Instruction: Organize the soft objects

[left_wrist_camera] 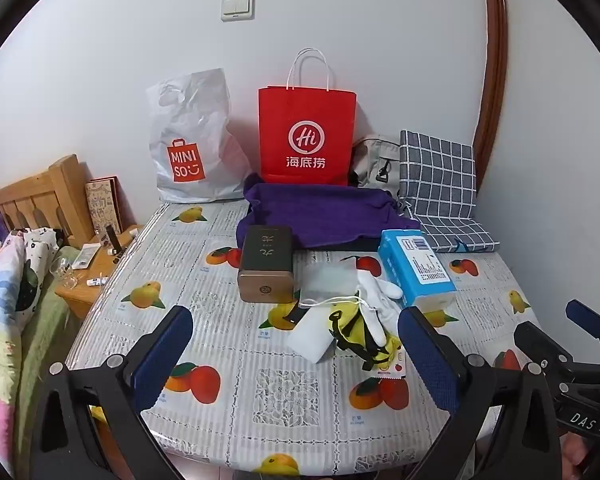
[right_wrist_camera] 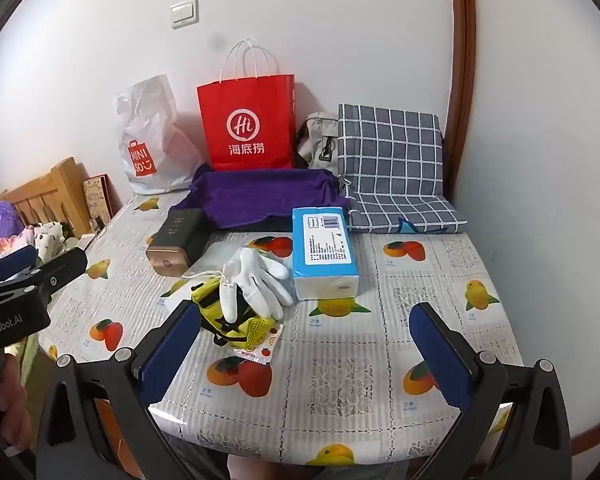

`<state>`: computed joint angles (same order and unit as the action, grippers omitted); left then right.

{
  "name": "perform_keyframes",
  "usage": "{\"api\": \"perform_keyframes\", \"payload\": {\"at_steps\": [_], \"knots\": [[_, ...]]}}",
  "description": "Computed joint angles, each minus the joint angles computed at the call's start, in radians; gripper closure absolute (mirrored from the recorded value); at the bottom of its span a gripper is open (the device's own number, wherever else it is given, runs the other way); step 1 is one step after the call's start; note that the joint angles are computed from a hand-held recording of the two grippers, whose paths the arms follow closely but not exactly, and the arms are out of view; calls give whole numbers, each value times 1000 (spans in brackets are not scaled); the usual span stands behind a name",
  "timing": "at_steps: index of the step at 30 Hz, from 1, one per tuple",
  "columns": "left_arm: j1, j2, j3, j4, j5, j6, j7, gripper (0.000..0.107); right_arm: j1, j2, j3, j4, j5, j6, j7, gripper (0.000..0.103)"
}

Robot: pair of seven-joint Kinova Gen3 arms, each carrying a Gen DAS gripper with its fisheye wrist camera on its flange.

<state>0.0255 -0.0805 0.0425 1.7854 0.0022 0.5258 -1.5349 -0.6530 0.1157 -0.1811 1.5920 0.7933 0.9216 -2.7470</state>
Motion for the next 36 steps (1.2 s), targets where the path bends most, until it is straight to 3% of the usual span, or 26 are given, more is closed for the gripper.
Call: {"api": "perform_keyframes", "payload": {"at_steps": [36], "knots": [[-1, -18, 8, 10, -29, 13, 25, 5, 2, -23, -19, 22, 15, 2, -28, 0]]}}
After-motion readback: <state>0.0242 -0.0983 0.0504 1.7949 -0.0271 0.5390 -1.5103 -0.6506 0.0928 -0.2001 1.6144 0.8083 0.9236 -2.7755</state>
